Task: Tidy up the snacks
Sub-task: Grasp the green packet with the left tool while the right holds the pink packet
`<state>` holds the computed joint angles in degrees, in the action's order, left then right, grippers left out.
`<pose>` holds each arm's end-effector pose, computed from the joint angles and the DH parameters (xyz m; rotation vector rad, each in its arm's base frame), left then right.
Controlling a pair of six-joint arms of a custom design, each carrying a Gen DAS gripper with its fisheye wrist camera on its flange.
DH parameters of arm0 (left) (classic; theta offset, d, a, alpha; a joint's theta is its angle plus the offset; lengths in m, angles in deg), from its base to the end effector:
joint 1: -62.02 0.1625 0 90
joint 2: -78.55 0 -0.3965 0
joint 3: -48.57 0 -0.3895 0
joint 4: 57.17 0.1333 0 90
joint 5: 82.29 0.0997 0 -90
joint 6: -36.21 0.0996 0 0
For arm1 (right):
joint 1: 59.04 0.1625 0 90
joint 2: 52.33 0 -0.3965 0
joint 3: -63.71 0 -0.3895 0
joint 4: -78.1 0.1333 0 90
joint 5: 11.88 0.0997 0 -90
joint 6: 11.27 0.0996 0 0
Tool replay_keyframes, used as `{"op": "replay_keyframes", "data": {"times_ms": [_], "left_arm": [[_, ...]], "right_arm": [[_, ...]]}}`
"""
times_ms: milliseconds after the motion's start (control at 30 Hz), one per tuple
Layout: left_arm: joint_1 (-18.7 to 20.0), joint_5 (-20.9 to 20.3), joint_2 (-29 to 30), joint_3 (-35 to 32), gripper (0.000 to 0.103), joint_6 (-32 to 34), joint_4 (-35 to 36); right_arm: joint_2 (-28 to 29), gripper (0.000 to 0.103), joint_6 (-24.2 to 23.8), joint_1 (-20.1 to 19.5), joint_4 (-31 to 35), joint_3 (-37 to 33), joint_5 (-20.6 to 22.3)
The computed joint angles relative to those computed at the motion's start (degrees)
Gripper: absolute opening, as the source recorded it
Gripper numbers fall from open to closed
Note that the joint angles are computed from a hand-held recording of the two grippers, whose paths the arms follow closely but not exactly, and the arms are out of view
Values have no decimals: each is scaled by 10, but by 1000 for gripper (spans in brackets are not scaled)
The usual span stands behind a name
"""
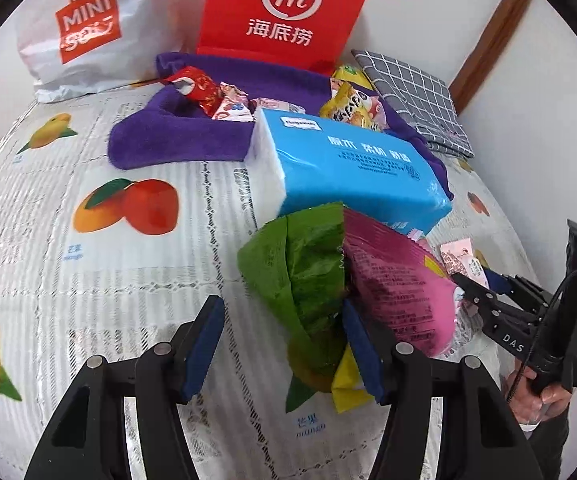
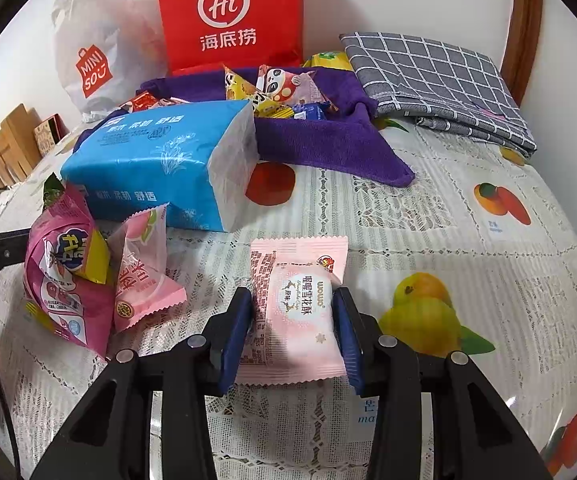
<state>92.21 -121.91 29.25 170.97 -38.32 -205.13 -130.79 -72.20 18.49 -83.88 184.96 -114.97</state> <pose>-0.2846 -0.4085 0.0031 -0.1595 2.4124 -0.9216 0.0003 -0.5116 0.2503 1.0092 -2.4342 0.3693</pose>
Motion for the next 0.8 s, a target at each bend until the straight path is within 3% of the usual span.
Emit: {"op": "replay_keyframes", "data": {"times_ms": [167, 367, 567, 700, 800], "left_arm": [[12, -5, 12, -7, 58, 21, -31], [11, -13, 9, -7, 36, 41, -41], [-22, -13, -26, 18, 33, -15, 21], [-51, -14, -54, 24, 33, -102, 140], [-52, -23, -65, 42, 33, -129, 137]], "right_arm": [[0, 42, -3, 0, -4, 3, 1], [1, 42, -1, 0, 2, -1, 0], [0, 42, -2, -3, 2, 1, 3], [-2, 41, -2, -5, 2, 1, 6], [-1, 41, 0, -4, 5, -1, 4]]}}
